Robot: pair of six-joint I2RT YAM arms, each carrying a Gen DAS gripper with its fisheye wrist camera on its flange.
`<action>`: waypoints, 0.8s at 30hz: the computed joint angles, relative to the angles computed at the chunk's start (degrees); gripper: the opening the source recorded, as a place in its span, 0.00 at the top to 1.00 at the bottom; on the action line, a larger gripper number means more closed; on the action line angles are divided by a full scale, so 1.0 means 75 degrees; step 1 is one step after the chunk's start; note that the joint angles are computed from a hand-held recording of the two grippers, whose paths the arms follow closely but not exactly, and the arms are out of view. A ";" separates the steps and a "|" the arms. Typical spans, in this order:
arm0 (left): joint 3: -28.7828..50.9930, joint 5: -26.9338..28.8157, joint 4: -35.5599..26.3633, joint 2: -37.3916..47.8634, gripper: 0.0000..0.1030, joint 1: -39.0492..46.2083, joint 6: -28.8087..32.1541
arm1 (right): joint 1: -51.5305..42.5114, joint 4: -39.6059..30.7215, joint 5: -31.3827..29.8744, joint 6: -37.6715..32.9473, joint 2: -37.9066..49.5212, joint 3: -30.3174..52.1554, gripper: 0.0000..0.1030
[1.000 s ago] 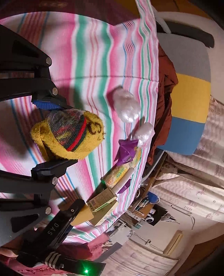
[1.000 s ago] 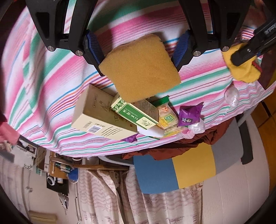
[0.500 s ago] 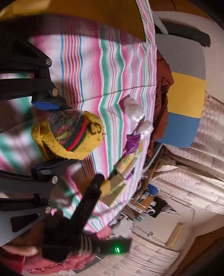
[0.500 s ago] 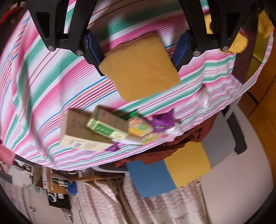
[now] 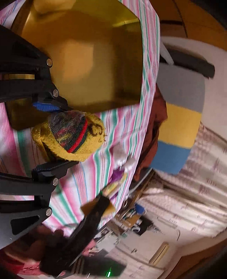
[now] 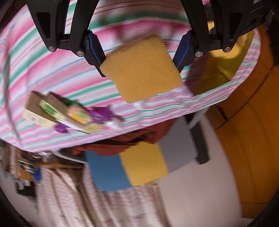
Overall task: Organize objects
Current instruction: 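Carry the pouch with the left tool and sponge with the right tool over the tray, then open the left tool releasing the pouch while the right tool releases the sponge into the tray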
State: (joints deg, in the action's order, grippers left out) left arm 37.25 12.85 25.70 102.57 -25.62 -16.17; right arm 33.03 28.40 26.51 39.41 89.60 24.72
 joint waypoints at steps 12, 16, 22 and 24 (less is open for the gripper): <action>0.0598 0.0054 -0.0729 0.0335 0.53 0.2083 0.0367 | 0.1624 -0.0199 -0.0411 -0.0934 0.1025 0.1623 0.29; 0.0719 0.0382 -0.0843 0.0418 0.47 0.2537 -0.0005 | 0.1866 -0.0385 -0.0770 -0.1091 0.1614 0.2176 0.27; 0.0767 0.0915 -0.0803 0.0313 0.31 0.2943 -0.0575 | 0.2075 -0.0718 -0.1051 -0.1279 0.2370 0.2935 0.26; 0.0629 0.0681 -0.0629 0.0099 0.25 0.2928 -0.0665 | 0.2099 -0.0890 -0.1121 -0.1282 0.2549 0.3165 0.25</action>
State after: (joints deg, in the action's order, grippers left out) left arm 41.97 17.96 20.99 103.31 -3.67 -21.16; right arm 48.77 21.73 18.10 29.80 108.71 48.46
